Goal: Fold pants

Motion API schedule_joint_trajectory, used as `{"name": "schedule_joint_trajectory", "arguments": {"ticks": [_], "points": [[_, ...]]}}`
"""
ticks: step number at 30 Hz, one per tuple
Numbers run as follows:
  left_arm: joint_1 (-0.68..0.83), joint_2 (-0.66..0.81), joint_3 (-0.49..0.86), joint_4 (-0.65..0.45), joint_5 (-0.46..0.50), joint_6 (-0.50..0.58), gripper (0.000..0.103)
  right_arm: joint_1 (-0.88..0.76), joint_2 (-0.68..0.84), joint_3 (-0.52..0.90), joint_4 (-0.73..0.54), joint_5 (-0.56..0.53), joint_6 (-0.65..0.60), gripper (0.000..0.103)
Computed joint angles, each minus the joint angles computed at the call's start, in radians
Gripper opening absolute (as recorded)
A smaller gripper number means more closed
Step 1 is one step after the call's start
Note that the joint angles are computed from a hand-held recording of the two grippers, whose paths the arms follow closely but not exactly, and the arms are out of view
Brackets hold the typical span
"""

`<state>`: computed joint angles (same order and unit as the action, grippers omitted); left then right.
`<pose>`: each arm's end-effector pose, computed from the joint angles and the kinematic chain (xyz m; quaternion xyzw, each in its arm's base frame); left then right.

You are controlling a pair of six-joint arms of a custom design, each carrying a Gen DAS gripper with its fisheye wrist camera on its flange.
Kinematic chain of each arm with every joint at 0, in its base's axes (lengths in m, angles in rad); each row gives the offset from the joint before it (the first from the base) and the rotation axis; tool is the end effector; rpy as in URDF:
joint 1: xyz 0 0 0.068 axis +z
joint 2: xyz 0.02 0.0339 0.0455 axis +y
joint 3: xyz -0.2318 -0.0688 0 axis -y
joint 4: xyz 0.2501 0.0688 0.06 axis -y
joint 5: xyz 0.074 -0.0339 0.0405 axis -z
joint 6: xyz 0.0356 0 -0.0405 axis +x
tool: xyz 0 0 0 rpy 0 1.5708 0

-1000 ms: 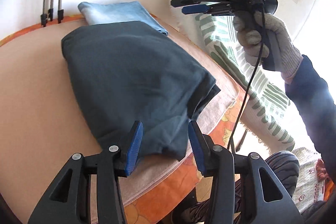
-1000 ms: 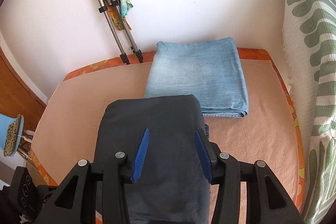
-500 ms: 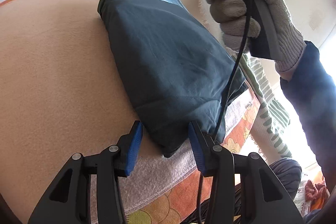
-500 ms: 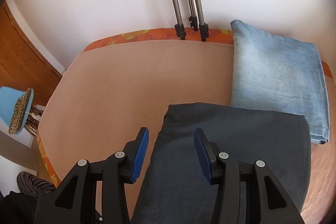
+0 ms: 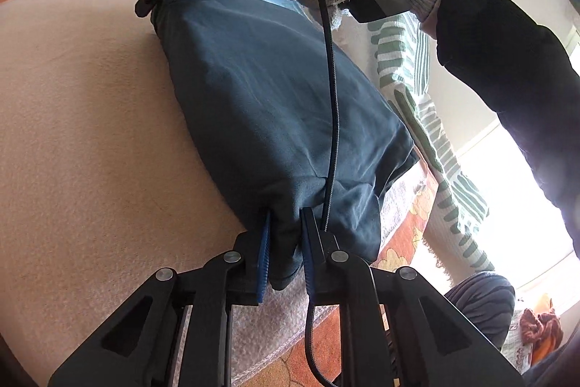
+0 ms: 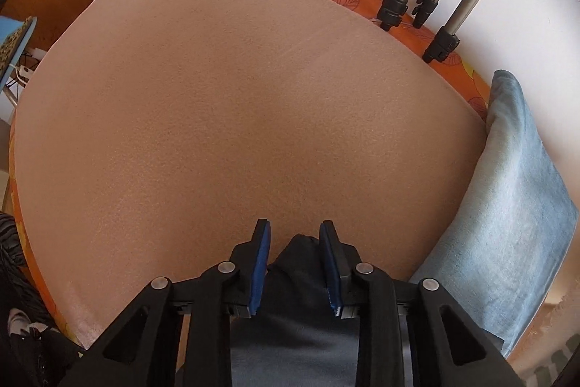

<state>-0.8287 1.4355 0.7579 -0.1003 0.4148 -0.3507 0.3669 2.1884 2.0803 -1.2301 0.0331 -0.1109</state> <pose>0.1902 -0.2287 0.1583 0.2909 0.8582 -0.3680 0.2084 0.4061 0.1548 0.2285 -0.2331 0.9654 -0.0015 0.1172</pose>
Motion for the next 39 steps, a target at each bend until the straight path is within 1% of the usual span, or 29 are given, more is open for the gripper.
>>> {"name": "schedule_joint_trajectory", "arguments": {"ticks": [1, 2, 4, 6, 7, 9, 11, 13, 14, 17, 19, 20, 21, 22, 24, 26, 29, 31, 32, 34, 36, 37, 39], "points": [[-0.002, 0.0, -0.001, 0.001, -0.004, 0.003, 0.013, 0.007, -0.005, -0.01, 0.005, 0.025, -0.008, 0.008], [0.0, -0.001, -0.003, 0.0, -0.003, 0.007, 0.013, 0.009, -0.004, -0.012, 0.005, 0.036, -0.009, 0.006], [-0.014, -0.008, -0.008, 0.005, -0.024, 0.01, 0.011, 0.0, -0.022, -0.042, 0.036, 0.027, 0.015, 0.005], [-0.04, -0.01, -0.01, 0.007, -0.051, 0.017, 0.01, -0.018, -0.016, -0.042, 0.052, 0.012, 0.074, 0.005], [-0.048, -0.011, -0.009, 0.002, -0.061, 0.021, 0.01, -0.025, -0.018, -0.054, 0.07, -0.002, 0.082, 0.005], [-0.052, -0.014, -0.008, -0.015, -0.058, 0.019, 0.01, -0.023, -0.044, -0.099, 0.124, 0.031, 0.11, 0.008], [-0.053, -0.024, 0.001, -0.06, -0.052, 0.039, 0.01, -0.042, -0.1, -0.159, 0.184, 0.038, 0.152, 0.01], [-0.058, -0.052, 0.002, -0.114, -0.074, 0.062, 0.01, -0.073, -0.192, -0.245, 0.251, 0.013, 0.191, 0.03], [-0.051, -0.069, 0.001, -0.142, -0.078, 0.074, 0.011, -0.091, -0.255, -0.305, 0.293, -0.014, 0.204, 0.034], [-0.027, -0.117, 0.003, -0.222, -0.103, 0.1, 0.011, -0.143, -0.448, -0.475, 0.378, -0.074, 0.215, 0.035], [-0.001, -0.148, 0.007, -0.264, -0.123, 0.124, 0.011, -0.185, -0.586, -0.595, 0.413, -0.113, 0.22, 0.041], [0.014, -0.155, 0.018, -0.287, -0.134, 0.136, 0.012, -0.206, -0.666, -0.664, 0.43, -0.129, 0.226, 0.047], [0.03, -0.158, 0.032, -0.306, -0.146, 0.151, 0.02, -0.229, -0.731, -0.718, 0.446, -0.14, 0.227, 0.058], [0.043, -0.156, 0.049, -0.324, -0.164, 0.16, 0.027, -0.253, -0.807, -0.782, 0.463, -0.154, 0.224, 0.067], [0.068, -0.146, 0.09, -0.349, -0.195, 0.171, 0.028, -0.307, -0.952, -0.89, 0.47, -0.185, 0.204, 0.07], [0.08, -0.131, 0.137, -0.368, -0.231, 0.17, 0.028, -0.371, -1.079, -0.976, 0.447, -0.228, 0.188, 0.07], [0.072, -0.093, 0.214, -0.393, -0.304, 0.161, 0.028, -0.481, -1.231, -1.069, 0.389, -0.276, 0.152, 0.074], [0.069, -0.066, 0.255, -0.394, -0.337, 0.148, 0.03, -0.564, -1.316, -1.12, 0.357, -0.295, 0.107, 0.079], [0.062, -0.049, 0.273, -0.389, -0.356, 0.144, 0.03, -0.601, -1.359, -1.139, 0.335, -0.301, 0.09, 0.08], [0.048, -0.023, 0.298, -0.372, -0.389, 0.142, 0.033, -0.676, -1.412, -1.178, 0.32, -0.328, 0.053, 0.083], [0.03, 0.002, 0.325, -0.36, -0.417, 0.135, 0.04, -0.769, -1.455, -1.2, 0.293, -0.381, -0.007, 0.086], [0.024, 0.015, 0.336, -0.353, -0.424, 0.131, 0.04, -0.801, -1.471, -1.211, 0.288, -0.397, -0.031, 0.089], [0.021, 0.051, 0.363, -0.345, -0.406, 0.125, 0.04, -0.865, -1.49, -1.233, 0.292, -0.424, -0.078, 0.092]]}}
